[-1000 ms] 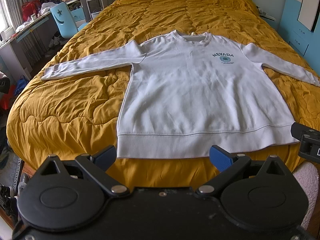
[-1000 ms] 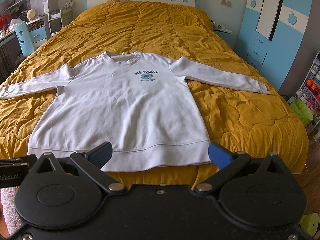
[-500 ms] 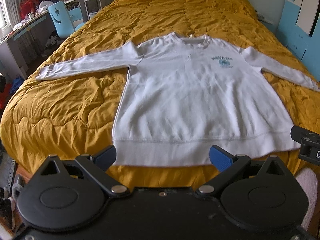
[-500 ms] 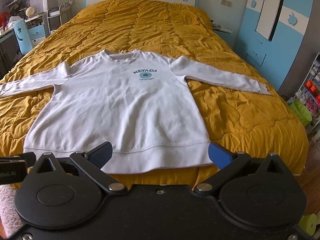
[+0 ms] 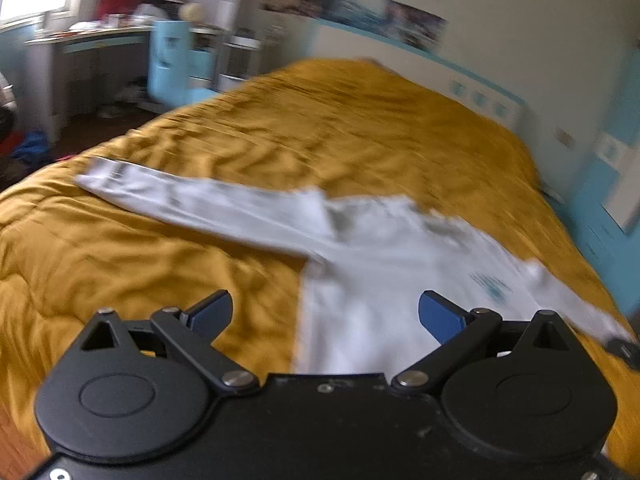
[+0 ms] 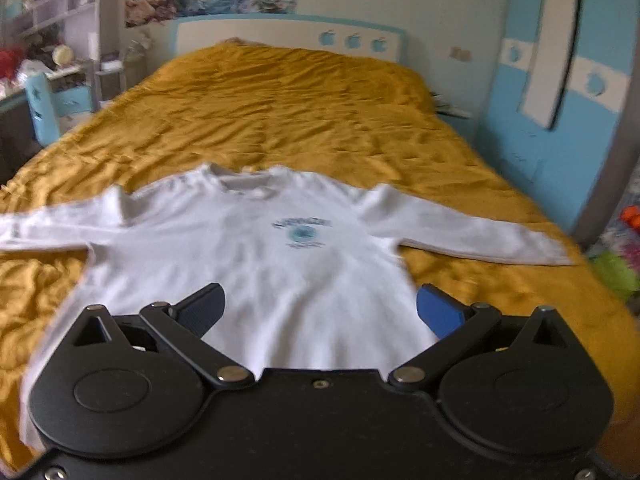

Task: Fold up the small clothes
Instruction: 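Grasp the sweatshirt sleeve cuff with the left gripper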

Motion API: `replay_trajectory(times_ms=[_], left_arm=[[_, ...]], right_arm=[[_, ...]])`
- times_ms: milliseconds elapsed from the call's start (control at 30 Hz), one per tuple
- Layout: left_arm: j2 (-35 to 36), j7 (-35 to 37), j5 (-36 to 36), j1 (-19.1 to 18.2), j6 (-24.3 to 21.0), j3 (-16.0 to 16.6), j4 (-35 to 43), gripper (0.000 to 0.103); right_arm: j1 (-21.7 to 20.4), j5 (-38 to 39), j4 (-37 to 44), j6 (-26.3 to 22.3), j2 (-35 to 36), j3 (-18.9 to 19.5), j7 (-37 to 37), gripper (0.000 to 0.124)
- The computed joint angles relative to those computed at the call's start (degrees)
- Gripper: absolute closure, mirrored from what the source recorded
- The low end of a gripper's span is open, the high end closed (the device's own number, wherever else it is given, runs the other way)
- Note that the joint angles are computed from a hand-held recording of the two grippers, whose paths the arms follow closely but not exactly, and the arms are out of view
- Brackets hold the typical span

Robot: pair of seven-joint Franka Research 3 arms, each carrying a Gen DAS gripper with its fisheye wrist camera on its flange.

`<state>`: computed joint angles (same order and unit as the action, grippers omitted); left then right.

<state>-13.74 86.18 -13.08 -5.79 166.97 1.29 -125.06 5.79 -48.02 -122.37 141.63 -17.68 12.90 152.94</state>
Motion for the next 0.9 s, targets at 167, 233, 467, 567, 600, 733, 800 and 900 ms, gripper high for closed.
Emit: replay_trajectory(times_ms=[167, 233, 467, 567, 600, 733, 800, 900], left_arm=[[13.7, 4.5, -11.8, 4.8, 6.4, 2.7, 10.7, 0.003], [19.6, 6.5, -17.4, 7.8, 6.3, 2.5, 16.5, 0.005], [37.4, 0.9, -17.7, 17.6, 4.2, -1.0, 35.1, 0.006], [43.9, -9.0, -12.5, 16.4, 0.2, 3.0, 42.7, 0.006], [46.0, -10.1, -12.1, 17.2, -0.2, 2.3, 45.2, 0.006], [51.4, -12.2, -9.4, 19.7, -0.5, 0.1, 52.2, 0.007], [54.0, -15.3, -7.8, 20.0, -1.0, 0.4, 55.5, 0.007], [55.2, -18.6, -5.1, 19.9, 0.2, 0.9, 56.5, 0.009]], right_arm=[[-0.2, -4.7, 6.3, 3.8, 9.2, -1.2, 4.1, 0.021], [1.0, -5.9, 9.5, 3.4, 13.0, -2.4, 4.0, 0.021], [5.0, -7.2, 18.7, 6.7, 23.7, -7.4, 4.8, 0.021], [6.9, -3.9, 22.2, 6.6, 27.5, -9.0, 2.9, 0.021], [7.7, -3.3, 23.3, 5.8, 28.6, -9.5, 2.1, 0.021], [10.6, -2.0, 26.6, 3.3, 31.7, -11.8, -1.0, 0.021], [11.7, -0.6, 27.4, 3.0, 32.6, -12.9, -2.1, 0.021], [13.2, 1.9, 28.3, 2.4, 33.8, -14.6, -3.5, 0.021]])
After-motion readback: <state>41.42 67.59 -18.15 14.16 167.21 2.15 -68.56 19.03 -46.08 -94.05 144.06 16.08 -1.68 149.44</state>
